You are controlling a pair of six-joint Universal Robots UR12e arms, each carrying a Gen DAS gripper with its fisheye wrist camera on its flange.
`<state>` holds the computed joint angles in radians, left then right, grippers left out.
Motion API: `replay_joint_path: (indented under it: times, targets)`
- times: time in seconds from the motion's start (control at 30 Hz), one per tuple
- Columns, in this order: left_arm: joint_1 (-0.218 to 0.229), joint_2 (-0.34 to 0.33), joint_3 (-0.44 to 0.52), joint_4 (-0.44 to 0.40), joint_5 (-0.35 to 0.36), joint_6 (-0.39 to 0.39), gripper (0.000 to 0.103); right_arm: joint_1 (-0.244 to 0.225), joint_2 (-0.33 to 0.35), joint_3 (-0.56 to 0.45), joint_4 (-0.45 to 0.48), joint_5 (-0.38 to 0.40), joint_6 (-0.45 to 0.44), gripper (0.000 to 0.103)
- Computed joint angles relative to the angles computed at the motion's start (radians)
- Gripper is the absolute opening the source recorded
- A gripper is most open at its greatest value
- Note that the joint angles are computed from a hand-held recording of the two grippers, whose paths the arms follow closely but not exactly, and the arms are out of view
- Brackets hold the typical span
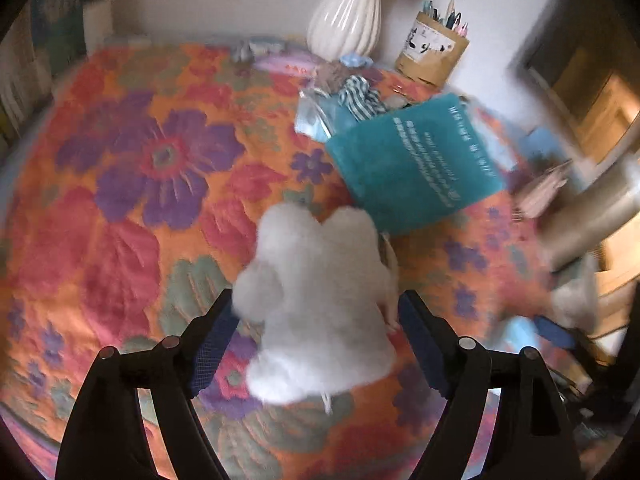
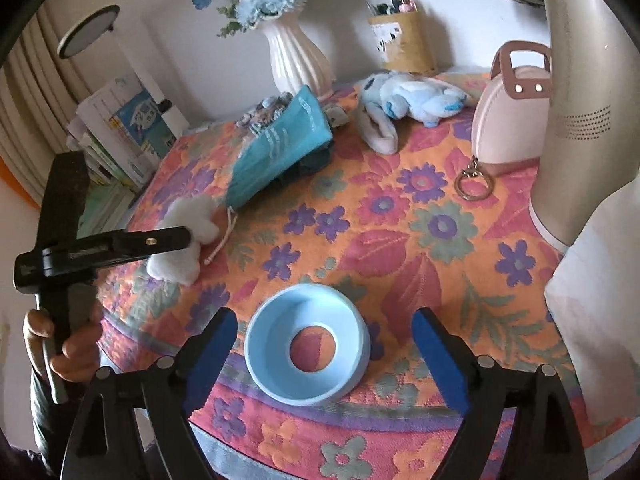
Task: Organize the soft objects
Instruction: 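Carry the fluffy toy and tape roll to the round dark tray and open both tools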
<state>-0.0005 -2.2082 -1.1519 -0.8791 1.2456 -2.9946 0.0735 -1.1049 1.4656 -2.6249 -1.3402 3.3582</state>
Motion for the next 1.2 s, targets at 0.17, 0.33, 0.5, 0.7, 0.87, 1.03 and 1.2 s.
replay_joint_path:
  times: [0.17,0.33,0.5,0.7,0.87,1.03,1.2]
  targets:
    - [-0.018,0.012,-0.028,0.064,0.086,0.017,0.048,0.028,0.0,-0.011,0.055,-0.055,-0.049,0.093]
    - [-0.019,0.032,-0.063,0.125,0.104,0.022,0.046,0.073,0.013,-0.033,0.086,-0.215,-0.084,0.093]
    - [-0.01,0.068,-0.102,0.185,0.039,0.036,0.046,0.09,0.014,-0.03,0.07,-0.288,-0.103,0.066]
    - [-0.002,0.106,-0.135,0.229,-0.029,0.041,0.046,0.07,-0.02,0.002,0.023,-0.23,-0.058,0.066]
    - [-0.001,0.125,-0.142,0.239,-0.112,0.038,0.046,0.056,-0.06,0.014,0.009,-0.247,-0.024,0.066]
    - [-0.015,0.14,-0.147,0.229,-0.193,0.073,0.046,0.024,-0.114,0.049,0.013,-0.252,0.035,0.066]
    - [-0.058,0.148,-0.139,0.186,-0.241,0.164,0.046,-0.017,-0.177,0.105,0.009,-0.291,0.12,0.066]
